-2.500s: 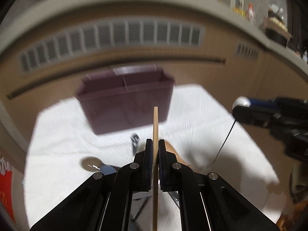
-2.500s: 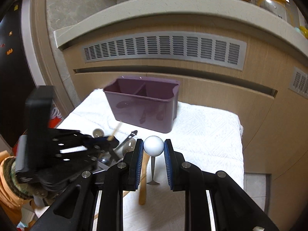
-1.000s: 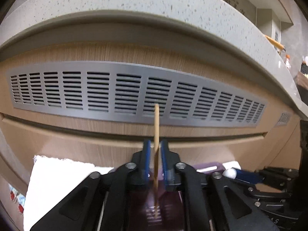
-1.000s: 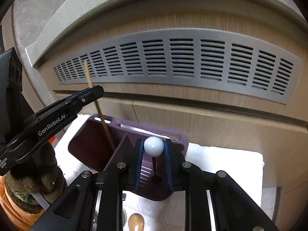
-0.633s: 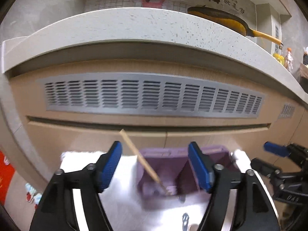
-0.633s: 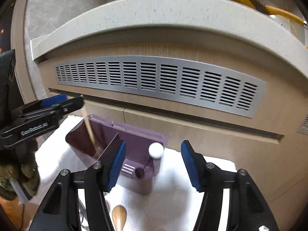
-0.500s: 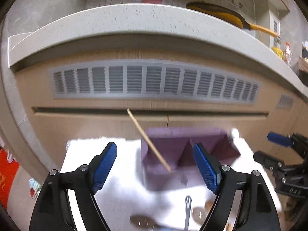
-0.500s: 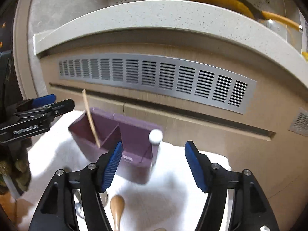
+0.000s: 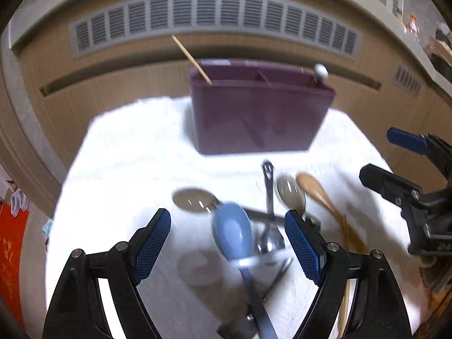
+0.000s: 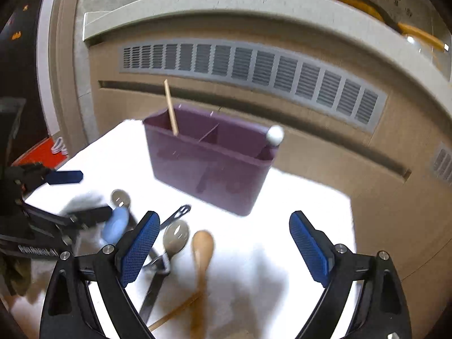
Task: Organize utensils
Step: 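Grasp the blue plastic spoon by its handle with the left gripper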
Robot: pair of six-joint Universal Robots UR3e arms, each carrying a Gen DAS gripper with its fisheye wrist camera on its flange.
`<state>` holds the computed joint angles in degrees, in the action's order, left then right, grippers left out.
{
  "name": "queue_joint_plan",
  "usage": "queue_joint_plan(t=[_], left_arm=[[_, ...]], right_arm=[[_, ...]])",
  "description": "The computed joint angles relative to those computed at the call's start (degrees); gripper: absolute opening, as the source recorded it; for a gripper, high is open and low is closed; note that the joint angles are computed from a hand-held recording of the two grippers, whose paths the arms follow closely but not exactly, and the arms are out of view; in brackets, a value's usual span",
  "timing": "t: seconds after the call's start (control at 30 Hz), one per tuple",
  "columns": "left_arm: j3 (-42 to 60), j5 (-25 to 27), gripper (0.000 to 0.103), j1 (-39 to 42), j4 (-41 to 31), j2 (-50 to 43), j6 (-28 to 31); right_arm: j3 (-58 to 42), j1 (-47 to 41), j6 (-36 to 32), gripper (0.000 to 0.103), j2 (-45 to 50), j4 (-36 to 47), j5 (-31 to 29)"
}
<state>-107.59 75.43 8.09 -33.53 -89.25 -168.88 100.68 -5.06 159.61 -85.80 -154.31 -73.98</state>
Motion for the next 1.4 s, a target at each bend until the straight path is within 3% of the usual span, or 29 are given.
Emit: queue_joint_plan(t=[0.17, 0.53, 0.63, 0.67, 0.93, 1.2, 1.4], left_arm=[[2.8, 2.6, 0.068, -2.4, -3.2, -4.0, -3.0], [7.7, 5.8, 0.06, -3.9, -5.2, -9.8, -8.3], [7.1, 6.7, 0.041, -4.4, -3.8, -9.8, -7.7], [6.3, 6.0, 0.036, -3.9, -3.5, -9.0, -7.4], [-0.5, -1.8, 0.036, 3.1, -1.4, -1.3, -5.0], [-5.8, -14.3, 0.036, 19.0, -12.1, 10.8, 2.0], [-6.9, -19.6, 0.036, 27.8, -16.5, 10.7, 2.6]], right_arm=[[7.0, -1.9, -2.2, 0.09, -4.7, 0.5, 2.3], [13.8, -6.9, -4.1, 0.09, -9.8, 1.1, 6.4], [13.8, -6.6, -4.8, 0.09, -9.7, 1.8, 7.0], [13.9, -6.5, -5.3, 0.09, -9.7, 2.1, 7.3], [12.5, -2.9, -12.5, 0.09, -9.2, 7.6, 9.7], [1.6, 5.8, -20.0, 0.09, -1.9, 16.6, 11.0], [-10.4, 12.8, -18.7, 0.089, 7.7, 21.1, 8.7]])
